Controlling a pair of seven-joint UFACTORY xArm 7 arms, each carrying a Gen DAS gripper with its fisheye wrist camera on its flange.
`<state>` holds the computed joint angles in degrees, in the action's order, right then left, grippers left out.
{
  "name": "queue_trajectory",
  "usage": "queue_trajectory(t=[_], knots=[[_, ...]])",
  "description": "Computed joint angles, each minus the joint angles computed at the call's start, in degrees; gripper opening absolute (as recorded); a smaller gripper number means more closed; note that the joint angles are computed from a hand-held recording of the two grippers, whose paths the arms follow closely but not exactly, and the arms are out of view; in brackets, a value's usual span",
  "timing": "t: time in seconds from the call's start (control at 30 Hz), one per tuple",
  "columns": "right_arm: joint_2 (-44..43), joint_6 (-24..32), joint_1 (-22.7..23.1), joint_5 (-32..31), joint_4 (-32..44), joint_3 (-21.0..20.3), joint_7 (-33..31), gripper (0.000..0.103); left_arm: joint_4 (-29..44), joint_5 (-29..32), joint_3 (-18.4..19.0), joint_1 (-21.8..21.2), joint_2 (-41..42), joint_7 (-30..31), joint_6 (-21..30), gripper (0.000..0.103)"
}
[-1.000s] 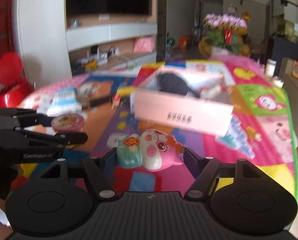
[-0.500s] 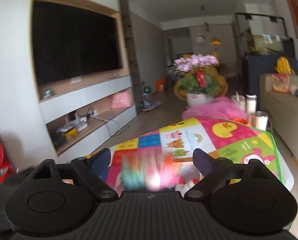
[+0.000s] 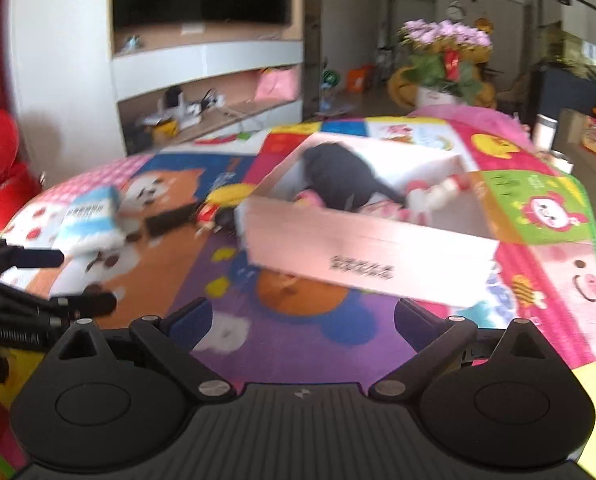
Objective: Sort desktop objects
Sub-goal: 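Carry both toys over the pink box and open both tools to drop them, then grasp the red-white keychain figure with the left tool while the right tool grasps the white battery charger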
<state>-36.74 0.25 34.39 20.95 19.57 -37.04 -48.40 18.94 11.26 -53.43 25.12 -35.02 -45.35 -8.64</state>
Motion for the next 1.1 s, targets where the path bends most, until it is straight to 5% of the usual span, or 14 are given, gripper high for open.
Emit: queue_trajectory(t=[0.13,0.2,0.27,0.33,0.43,0.67,0.8,0.97,1.1], knots=[[1.1,-3.0,1.8,-1.3,0.4,2.6,0.6,0.098,-1.0,-1.5,-0.5,1.1,0.4,-2.2,-1.1,0.102],[4.7,-5.3,3.3,-3.3,3.2,4.0,1.2,0.088,-1.9,-2.0,0.9,-0.6,-0.1,-2.7,-1.6,0.102],[9.2,-0.5,5.8,-4.0,9.9,3.9,3.0,0.058,-2.9,-2.9,0.7,-0.6,-0.7,-3.1,-3.3,0.103],[15.8,6.8,9.0,-0.7,19.1,2.7,4.3,0.047,-3.6,-3.9,0.9,-1.0,-0.7,-3.1,-4.7,0.103],[30.0,14.0,11.8,4.7,33.2,1.5,5.9,0.046,-3.8,-5.7,0.5,-1.0,-1.0,-3.1,-4.4,0.103],[55.2,25.7,7.4,-2.9,55.6,5.3,21.3,0.029,-4.6,-7.1,1.3,-1.9,-0.7,-3.1,-5.3,0.103],[53.5,30.9,3.0,-2.2,54.7,9.2,21.0,0.029,-5.2,-8.0,2.9,-3.1,0.8,-1.9,-7.4,0.103],[40.9,40.0,-0.3,-4.9,45.8,13.8,13.2,0.029,-5.3,-10.6,3.8,-4.5,2.2,0.3,-8.2,0.103],[37.8,31.5,-2.5,-11.0,43.5,16.8,16.2,0.029,-5.4,-12.2,3.9,-4.9,2.8,1.7,-8.5,0.103]])
